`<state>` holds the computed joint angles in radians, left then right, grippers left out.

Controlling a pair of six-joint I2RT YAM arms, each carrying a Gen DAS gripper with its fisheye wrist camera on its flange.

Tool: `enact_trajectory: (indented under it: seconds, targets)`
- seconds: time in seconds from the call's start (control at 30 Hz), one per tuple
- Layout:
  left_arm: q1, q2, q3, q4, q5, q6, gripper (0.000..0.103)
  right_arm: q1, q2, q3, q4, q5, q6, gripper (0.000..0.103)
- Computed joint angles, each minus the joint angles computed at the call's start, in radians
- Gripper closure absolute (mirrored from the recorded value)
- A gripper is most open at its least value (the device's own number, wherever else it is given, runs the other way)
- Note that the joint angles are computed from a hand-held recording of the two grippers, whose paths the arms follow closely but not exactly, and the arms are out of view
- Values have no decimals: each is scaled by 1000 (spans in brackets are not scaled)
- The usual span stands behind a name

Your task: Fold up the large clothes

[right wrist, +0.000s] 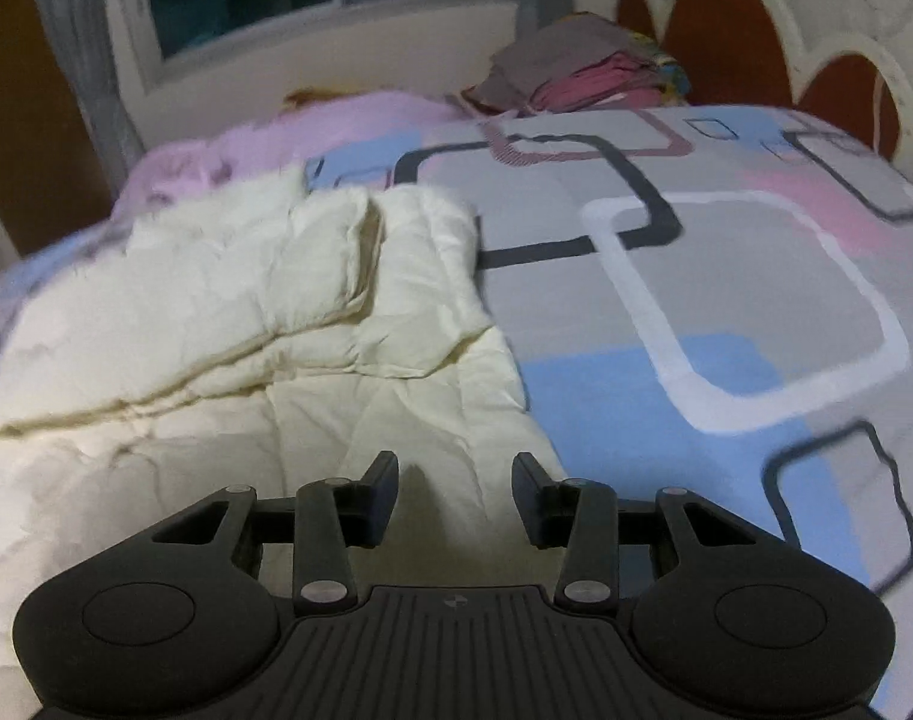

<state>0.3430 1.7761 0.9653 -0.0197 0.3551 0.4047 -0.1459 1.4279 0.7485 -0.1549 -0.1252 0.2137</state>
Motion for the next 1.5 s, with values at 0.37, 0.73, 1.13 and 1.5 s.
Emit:
enact_trajectory:
  seconds: [0.37,0.73,1.13,1.5]
  targets:
    - [215,-235,-215,-126,105,45,19,-204,-283,-186,-115,-212,-110,12]
    - [410,-466,-395,-249,154,142,22,-744,-407,-305,-486,-544,-584,23]
    - [418,-468,-426,-218,179,124,24,-828,-199,-242,-511,-670,-623,23]
    - [492,-208,-227,-393,396,119,38,-863,-59,-186,-581,-740,-718,23]
